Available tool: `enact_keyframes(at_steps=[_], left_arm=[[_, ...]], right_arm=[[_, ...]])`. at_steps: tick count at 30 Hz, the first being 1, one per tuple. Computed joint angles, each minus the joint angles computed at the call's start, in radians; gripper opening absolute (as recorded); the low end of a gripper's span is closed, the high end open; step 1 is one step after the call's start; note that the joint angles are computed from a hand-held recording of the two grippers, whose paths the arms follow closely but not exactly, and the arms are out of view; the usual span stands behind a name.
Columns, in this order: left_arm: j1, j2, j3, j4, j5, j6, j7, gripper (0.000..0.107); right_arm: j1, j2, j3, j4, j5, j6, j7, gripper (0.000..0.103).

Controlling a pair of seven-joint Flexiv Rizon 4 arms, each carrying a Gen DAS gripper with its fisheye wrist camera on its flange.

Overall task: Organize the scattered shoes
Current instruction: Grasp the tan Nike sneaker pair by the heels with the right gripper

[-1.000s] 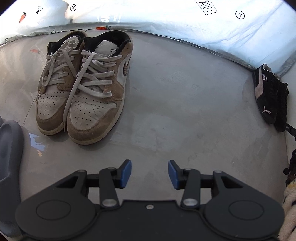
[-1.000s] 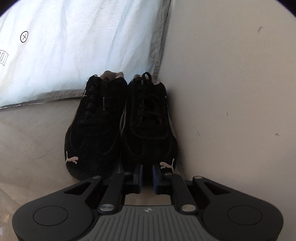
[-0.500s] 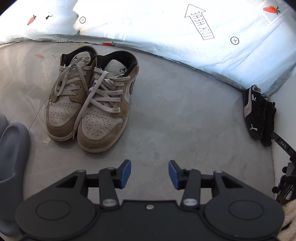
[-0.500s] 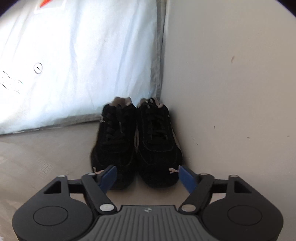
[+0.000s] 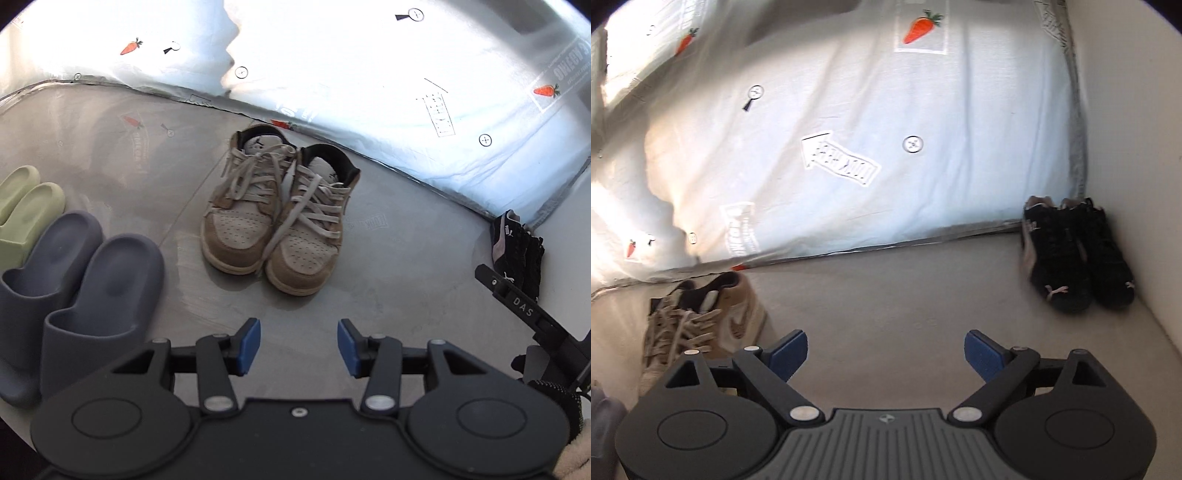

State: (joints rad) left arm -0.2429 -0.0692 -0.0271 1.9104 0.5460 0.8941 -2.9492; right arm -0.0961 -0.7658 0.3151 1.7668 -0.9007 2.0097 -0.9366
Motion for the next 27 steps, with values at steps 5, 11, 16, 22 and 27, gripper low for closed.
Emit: enact_keyframes(at_steps=[5, 11, 16, 22, 27], left_arm=[[0.061, 0.152, 0.048, 0.197, -0.025, 0.102, 0.069, 0.047], [0.154, 0.345, 0.110, 0.381, -0.033, 0.137, 0.222, 0.047], [0.199, 0.417, 0.226, 0.507, -0.118, 0.264, 0.405, 0.047], [0.204, 0.371, 0.322, 0.559, -0.285, 0.399, 0.647, 0.047], [0.141, 0.295, 0.395, 0.584, -0.521, 0.508, 0.896, 0.047]], right_arm=[[0.205, 0.117, -0.099, 0.184, 0.187, 0.101, -0.115, 0.093], [0.512, 0.202, -0.200, 0.292, 0.560, 0.092, -0.239, 0.093], [0.743, 0.177, -0.328, 0.165, 0.804, -0.002, -0.320, 0.093], [0.809, 0.066, -0.392, -0.129, 0.789, -0.205, -0.277, 0.093], [0.737, -0.076, -0.311, -0.441, 0.650, -0.460, -0.227, 0.093]])
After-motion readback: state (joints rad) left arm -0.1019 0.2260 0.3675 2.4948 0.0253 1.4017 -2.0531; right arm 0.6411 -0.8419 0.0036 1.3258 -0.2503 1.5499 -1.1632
